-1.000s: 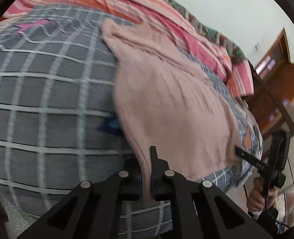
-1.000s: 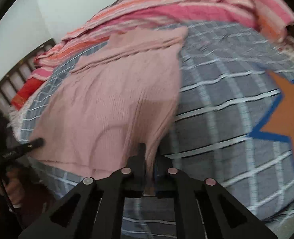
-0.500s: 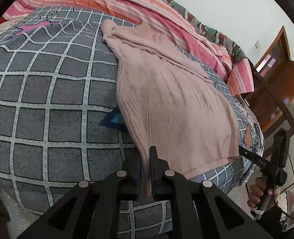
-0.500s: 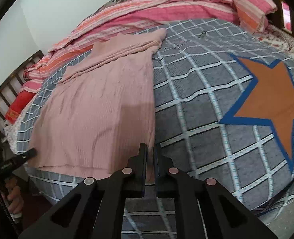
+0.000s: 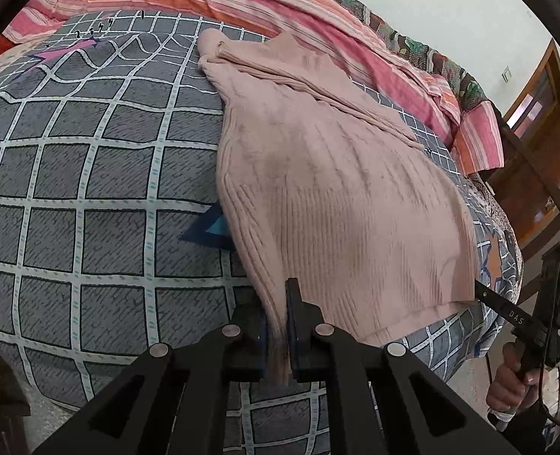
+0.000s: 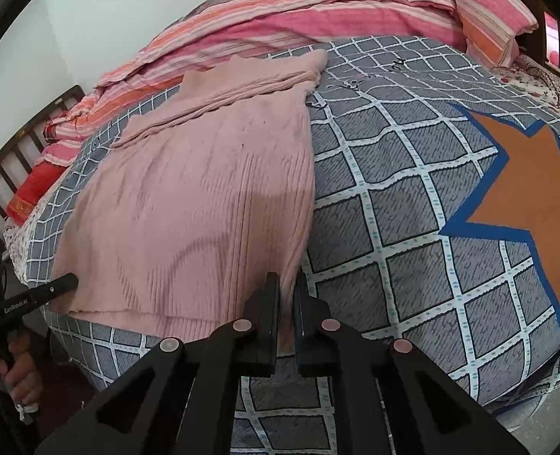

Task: Fold small clothes
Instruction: 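Grasp the sweater hem with the left tool while the right tool grasps it too, then lift the hem with both tools and fold it toward the collar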

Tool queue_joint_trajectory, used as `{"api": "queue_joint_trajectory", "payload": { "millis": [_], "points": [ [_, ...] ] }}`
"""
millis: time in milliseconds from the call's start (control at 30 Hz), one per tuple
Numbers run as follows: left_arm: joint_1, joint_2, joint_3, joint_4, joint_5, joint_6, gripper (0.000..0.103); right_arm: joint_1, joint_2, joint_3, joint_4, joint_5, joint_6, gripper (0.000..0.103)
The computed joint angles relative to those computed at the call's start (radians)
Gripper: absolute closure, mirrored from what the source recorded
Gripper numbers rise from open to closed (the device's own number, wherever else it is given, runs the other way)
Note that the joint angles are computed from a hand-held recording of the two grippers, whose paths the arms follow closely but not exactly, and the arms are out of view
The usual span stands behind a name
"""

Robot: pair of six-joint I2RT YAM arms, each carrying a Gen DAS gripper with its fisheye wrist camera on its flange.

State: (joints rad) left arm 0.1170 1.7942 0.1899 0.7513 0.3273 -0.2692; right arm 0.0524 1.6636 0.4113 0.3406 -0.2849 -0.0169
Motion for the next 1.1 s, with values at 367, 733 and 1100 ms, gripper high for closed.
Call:
{"api": "queue_joint_trajectory", "payload": {
  "millis": [367,733,1100],
  "points": [
    [0.058,0.018,0.013,-0.032,0.1,0.009,0.095,-0.01,0.029,0.016,-0.021,-0.044,0.017,0.092],
    [0.216,-0.22,-0.072,-0.079,0.347,-0.017,0.097,-0.079,-0.114,-0.002,-0.092,-0.215,0.017,0.098],
    [0.261,-0.589,0.083,-0.398,0.323,-0.102,0.097,-0.149,-0.269,0.143,-0.218,-0.384,0.184,0.098]
  ]
}}
